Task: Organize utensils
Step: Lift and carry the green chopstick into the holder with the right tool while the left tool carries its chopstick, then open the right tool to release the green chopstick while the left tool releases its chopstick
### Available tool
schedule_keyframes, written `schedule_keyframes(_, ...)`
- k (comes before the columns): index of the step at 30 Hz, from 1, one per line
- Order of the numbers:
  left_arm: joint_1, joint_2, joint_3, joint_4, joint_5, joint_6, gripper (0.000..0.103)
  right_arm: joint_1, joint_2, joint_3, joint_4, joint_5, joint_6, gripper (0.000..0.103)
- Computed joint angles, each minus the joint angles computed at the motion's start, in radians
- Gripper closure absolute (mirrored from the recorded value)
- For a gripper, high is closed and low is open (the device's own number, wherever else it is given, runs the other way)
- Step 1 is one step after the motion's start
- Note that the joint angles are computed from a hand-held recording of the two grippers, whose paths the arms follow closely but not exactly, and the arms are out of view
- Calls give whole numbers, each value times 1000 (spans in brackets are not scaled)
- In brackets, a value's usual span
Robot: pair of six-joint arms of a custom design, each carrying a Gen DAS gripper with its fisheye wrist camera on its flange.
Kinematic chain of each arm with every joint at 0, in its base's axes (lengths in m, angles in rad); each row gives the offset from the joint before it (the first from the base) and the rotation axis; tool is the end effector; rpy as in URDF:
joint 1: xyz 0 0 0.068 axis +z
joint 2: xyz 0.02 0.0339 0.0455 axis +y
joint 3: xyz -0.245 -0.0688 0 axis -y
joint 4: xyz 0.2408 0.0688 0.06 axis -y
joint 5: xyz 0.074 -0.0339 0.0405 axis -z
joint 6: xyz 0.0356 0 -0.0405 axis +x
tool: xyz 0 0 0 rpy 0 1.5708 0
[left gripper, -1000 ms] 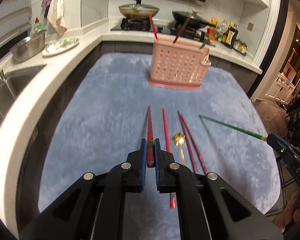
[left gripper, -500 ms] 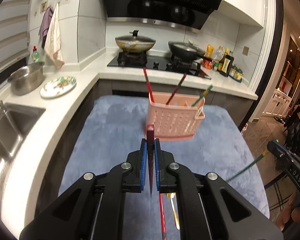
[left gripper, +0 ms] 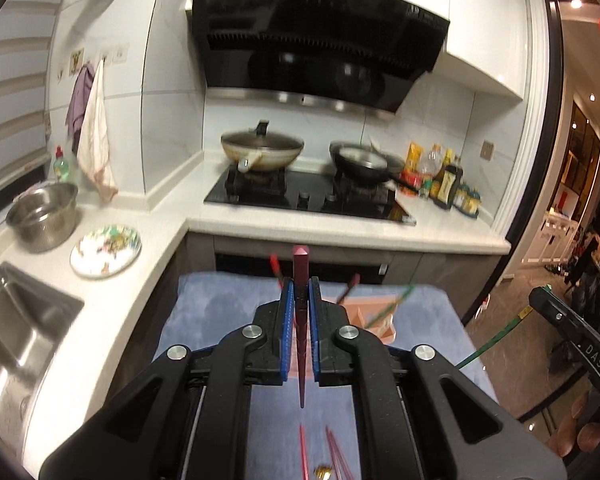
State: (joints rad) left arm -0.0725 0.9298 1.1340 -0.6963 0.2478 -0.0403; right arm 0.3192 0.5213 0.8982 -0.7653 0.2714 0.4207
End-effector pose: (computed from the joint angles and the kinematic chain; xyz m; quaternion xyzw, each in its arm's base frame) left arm 0.1916 -0.0227 0.3662 0.0772 0.8503 -0.1346 0.5029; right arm 0.1070 0.0253 0.3389 0.1170 0.8178 0.0949 0.5555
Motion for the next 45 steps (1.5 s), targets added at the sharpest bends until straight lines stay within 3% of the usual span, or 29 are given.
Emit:
schedule_keyframes(3, -12, 84, 91, 31, -11, -30, 96, -108, 106, 55, 96, -88, -34, 96)
schedule_keyframes(10, -51, 241, 207, 130, -61, -61, 96, -208, 329, 140, 260, -179, -37, 96)
schedule_keyframes(20, -86, 386, 175, 242, -108, -62, 96, -223, 519, 105, 402, -226, -40, 96)
schedule_keyframes(33, -60, 463, 117, 293, -90, -83, 95, -232, 572, 28, 458, -230, -48, 93)
schedule_keyframes(34, -60, 457, 111, 298, -98, -85, 92, -231, 572, 28, 459, -228, -46, 91)
schedule_keyframes(37, -63, 438, 93, 308, -124, -90, 64, -236, 556, 25, 450, -235, -40, 91)
schedule_keyframes(45, -71, 367, 47, 293, -134, -68, 62, -205, 489, 12, 400, -219, -43, 91)
